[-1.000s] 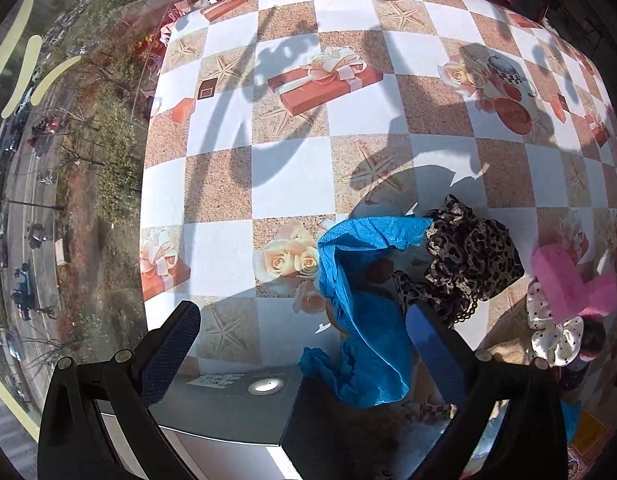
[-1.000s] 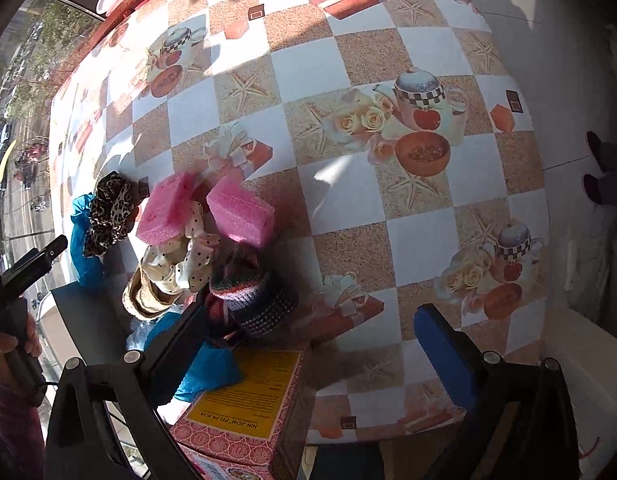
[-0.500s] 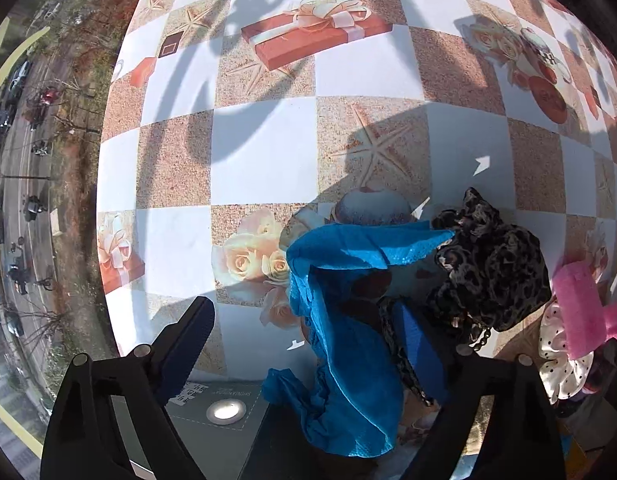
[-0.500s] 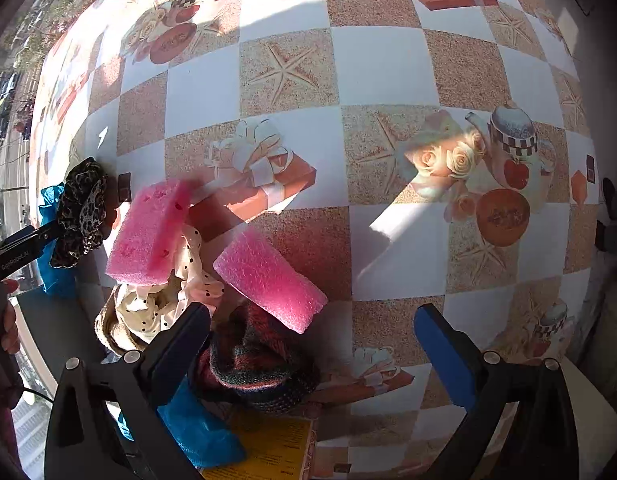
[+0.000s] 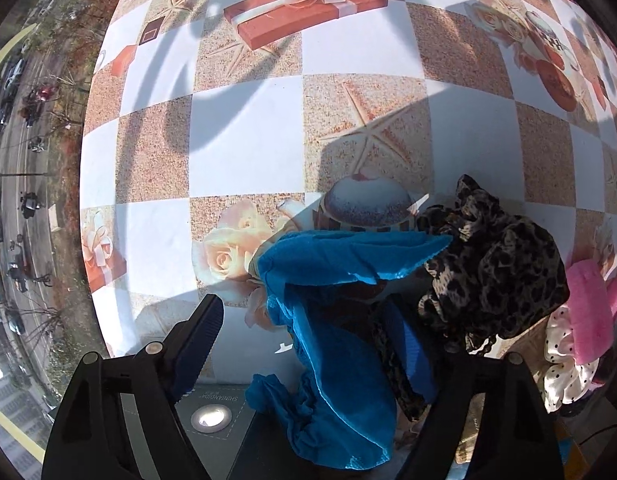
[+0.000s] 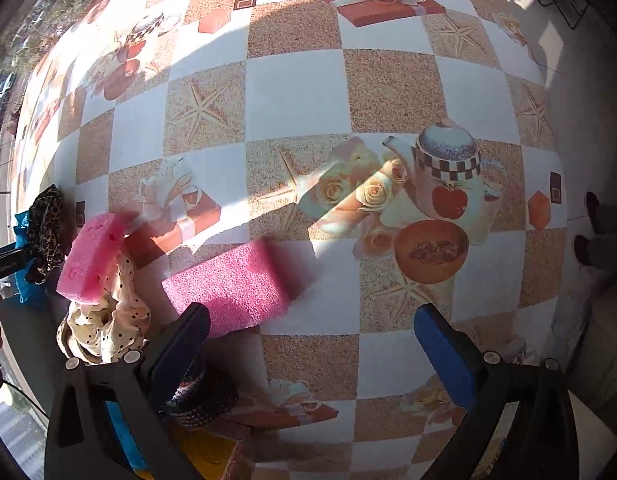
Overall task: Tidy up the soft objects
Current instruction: 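Grasp the blue cloth with the left tool while the right tool grasps the pink sponge, then lift the blue cloth with the left tool while the right tool lifts the pink sponge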
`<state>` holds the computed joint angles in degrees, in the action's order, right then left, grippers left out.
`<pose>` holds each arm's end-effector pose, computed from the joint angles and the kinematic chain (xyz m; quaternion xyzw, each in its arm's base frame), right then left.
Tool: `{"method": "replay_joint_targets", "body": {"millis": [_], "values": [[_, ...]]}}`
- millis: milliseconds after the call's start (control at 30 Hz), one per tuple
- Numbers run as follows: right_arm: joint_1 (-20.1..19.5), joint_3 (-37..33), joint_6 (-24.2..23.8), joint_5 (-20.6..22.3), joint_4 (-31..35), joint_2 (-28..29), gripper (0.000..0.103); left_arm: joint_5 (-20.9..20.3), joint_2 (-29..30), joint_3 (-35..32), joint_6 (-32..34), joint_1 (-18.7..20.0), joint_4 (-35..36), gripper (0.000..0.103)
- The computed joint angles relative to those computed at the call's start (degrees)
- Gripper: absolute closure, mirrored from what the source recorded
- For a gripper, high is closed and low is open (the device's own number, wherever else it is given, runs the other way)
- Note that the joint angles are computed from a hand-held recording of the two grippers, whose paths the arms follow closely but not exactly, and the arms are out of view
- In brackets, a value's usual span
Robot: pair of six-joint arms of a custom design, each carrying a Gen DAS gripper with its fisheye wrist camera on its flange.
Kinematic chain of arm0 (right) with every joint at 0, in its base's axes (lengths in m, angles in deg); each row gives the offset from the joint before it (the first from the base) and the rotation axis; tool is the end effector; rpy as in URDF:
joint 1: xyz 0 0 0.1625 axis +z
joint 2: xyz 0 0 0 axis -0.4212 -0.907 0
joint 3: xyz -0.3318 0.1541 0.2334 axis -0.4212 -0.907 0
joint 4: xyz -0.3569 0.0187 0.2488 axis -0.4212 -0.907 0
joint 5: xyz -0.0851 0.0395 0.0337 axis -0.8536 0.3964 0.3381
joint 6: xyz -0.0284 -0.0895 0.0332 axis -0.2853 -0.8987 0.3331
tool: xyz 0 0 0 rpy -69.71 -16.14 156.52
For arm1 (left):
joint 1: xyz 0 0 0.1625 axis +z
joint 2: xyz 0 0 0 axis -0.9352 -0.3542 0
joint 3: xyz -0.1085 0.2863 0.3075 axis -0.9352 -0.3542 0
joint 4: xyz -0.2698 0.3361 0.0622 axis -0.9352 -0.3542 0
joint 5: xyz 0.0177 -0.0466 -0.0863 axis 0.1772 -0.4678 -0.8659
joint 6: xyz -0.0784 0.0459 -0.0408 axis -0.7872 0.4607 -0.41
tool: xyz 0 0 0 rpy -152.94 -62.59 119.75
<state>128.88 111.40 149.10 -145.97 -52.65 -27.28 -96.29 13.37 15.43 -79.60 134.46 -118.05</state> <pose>0.2139 -0.5452 0.1334 -0.3651 -0.8756 0.1112 0.2963 -0.1508 -0.8228 0.1405 0.3342 0.8195 0.1709 0.4330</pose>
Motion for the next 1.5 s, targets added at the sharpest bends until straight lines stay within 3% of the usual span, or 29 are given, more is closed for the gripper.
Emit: {"method": "replay_joint_targets", "body": {"millis": [167,233,300,400,433,533,567,600,767,1033,1067,1100,1133,1167,1233,1333,1433,1500], "values": [[-0.3,-3.8,-4.9,-0.7,0.8,4.8,0.0,-0.1,-1.1,2.4,-2.4,-1.1,0.9,0.018],[-1.0,-3.5,-6.8,1.1,-1.6,5.0,0.0,-0.2,-1.3,3.2,-1.6,-1.2,-0.3,0.022],[-0.9,-5.4,-7.2,0.6,1.5,6.3,0.0,-2.5,-1.6,3.1,-1.6,-1.2,-0.1,0.035],[-0.2,-7.5,-6.0,-1.1,6.9,8.1,0.002,-5.0,-2.1,3.3,-2.3,-1.2,0.0,0.068],[-0.2,-7.1,-5.7,-1.1,6.3,7.9,0.007,-4.6,-2.5,4.1,-2.1,-1.4,-1.1,0.081],[0.7,-5.0,-3.2,-3.1,4.8,6.3,0.042,-3.8,-4.0,6.4,-1.5,-1.8,-5.8,0.085],[0.6,-3.5,-3.5,-2.7,3.1,4.8,0.067,-3.8,-4.3,6.6,-1.6,-1.8,-6.8,0.085],[0.1,-1.4,-3.9,-1.3,-0.7,3.2,0.077,-3.8,-4.7,6.8,-1.8,-1.9,-7.9,0.085],[-0.4,5.3,-1.1,1.1,-9.4,-3.1,0.077,-3.1,-7.0,9.1,-1.0,-2.8,-14.3,0.085],[-1.9,11.7,-0.4,0.8,-7.7,-11.1,0.072,-3.8,-10.4,13.1,3.2,-4.8,-21.0,0.085],[-2.7,12.9,-0.7,1.1,-7.0,-12.6,0.062,-3.9,-10.7,13.5,3.2,-5.0,-21.2,0.085],[-2.3,12.3,0.7,0.4,-5.4,-11.7,0.032,-3.9,-11.4,14.2,3.6,-5.0,-21.8,0.085],[-1.7,12.2,1.5,-1.5,-3.6,-12.1,0.02,-4.1,-11.7,14.2,4.1,-4.8,-22.2,0.085],[-1.0,12.2,1.9,-3.9,-2.0,-12.5,0.015,-4.4,-11.9,14.2,4.3,-4.7,-22.3,0.085],[-0.9,13.1,1.5,-4.9,0.2,-14.2,0.015,-4.9,-12.1,13.8,4.7,-4.5,-22.3,0.085],[-3.4,16.3,0.1,-1.8,-4.7,-16.9,0.015,-5.3,-13.3,15.1,4.2,-4.9,-22.1,0.085],[-5.2,17.0,-0.7,-0.6,-9.1,-16.7,0.015,-5.7,-14.4,17.1,4.2,-5.6,-22.7,0.085],[-5.2,15.7,-0.2,-0.4,-7.2,-15.0,0.015,-5.2,-15.3,19.0,4.9,-6.3,-23.9,0.085]]}}
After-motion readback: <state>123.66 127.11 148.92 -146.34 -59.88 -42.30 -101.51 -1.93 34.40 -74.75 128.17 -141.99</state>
